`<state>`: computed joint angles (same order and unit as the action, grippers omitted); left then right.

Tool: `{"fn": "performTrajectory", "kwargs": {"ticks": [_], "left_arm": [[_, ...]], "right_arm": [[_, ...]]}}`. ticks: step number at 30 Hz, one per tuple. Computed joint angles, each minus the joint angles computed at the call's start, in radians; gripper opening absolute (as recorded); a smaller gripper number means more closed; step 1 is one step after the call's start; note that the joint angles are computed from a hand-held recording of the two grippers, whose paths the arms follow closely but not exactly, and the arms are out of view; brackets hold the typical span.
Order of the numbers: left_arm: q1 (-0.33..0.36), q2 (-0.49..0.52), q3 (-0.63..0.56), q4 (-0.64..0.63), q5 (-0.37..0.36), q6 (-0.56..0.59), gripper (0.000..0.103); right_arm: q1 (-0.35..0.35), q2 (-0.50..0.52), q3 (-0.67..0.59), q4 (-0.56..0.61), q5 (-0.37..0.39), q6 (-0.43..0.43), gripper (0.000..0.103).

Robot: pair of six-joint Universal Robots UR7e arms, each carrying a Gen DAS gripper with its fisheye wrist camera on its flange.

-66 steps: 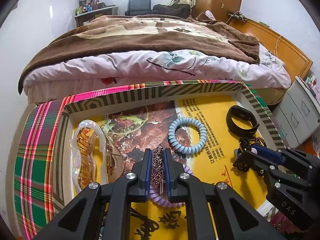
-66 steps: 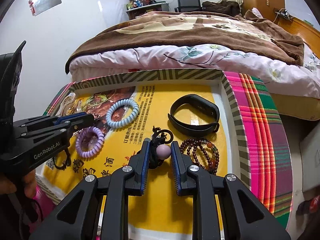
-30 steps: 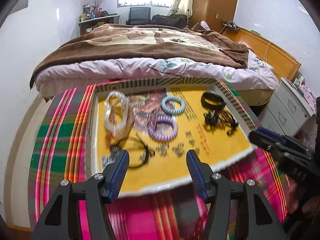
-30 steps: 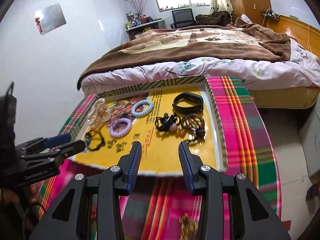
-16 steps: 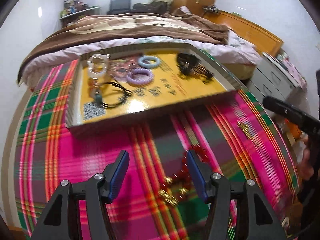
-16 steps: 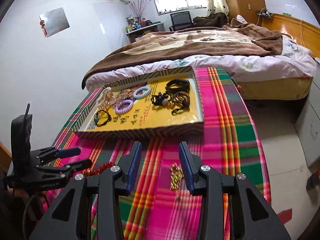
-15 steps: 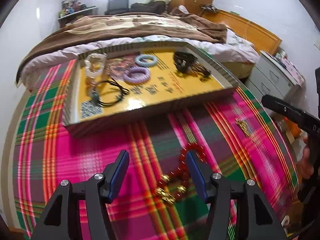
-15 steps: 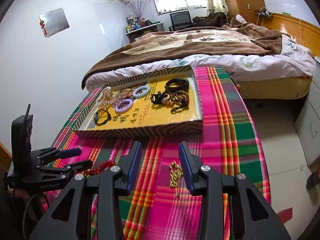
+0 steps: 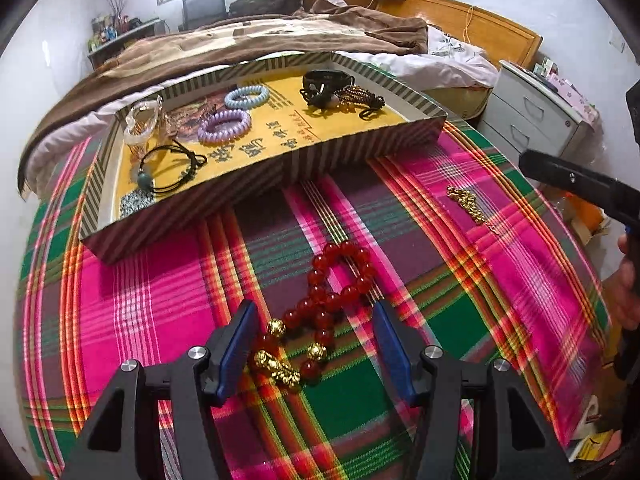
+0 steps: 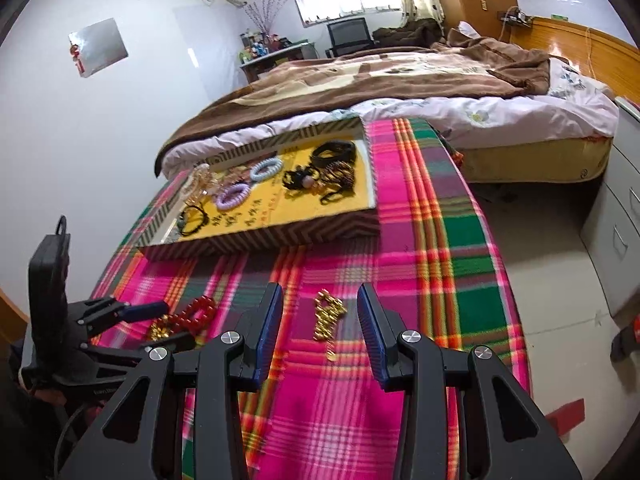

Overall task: Organize jewelry
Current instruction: 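Withdraw both tools from the tray toward the red bracelet and gold chain, then grasp the red bead bracelet with the left tool while the right tool grasps the gold chain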

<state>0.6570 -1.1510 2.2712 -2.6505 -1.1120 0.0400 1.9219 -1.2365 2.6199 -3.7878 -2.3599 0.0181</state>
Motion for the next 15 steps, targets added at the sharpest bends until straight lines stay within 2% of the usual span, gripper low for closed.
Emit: {"fn": "performTrajectory", "kwargs": {"ticks": [1,3,7,9,15], "left_arm": [[-0.002,0.004,0.0,-0.005,0.008,-0.002,0.059],[-0.01,0.009,0.002,-0.013,0.036,-0.005,0.047],[-0.007,0.013,-0.006,-0.01,0.038,0.001,0.035],[-0.007,0.013,-0.007,-0.012,0.045,0.001,0.024],[0.0,-0.001,-0.007,-0.028,0.038,-0.015,0.012]], "right_arm": [[-0.005,-0.003,0.006,0.001,0.0,0.006,0.04],[-0.013,-0.009,0.017,0.002,-0.003,0.013,0.04],[-0.029,-0.015,0.029,0.004,-0.003,0.028,0.04],[-0.034,-0.015,0.033,0.002,0.002,0.034,0.04],[-0.045,0.001,0.028,0.005,0.009,0.034,0.04]]}}
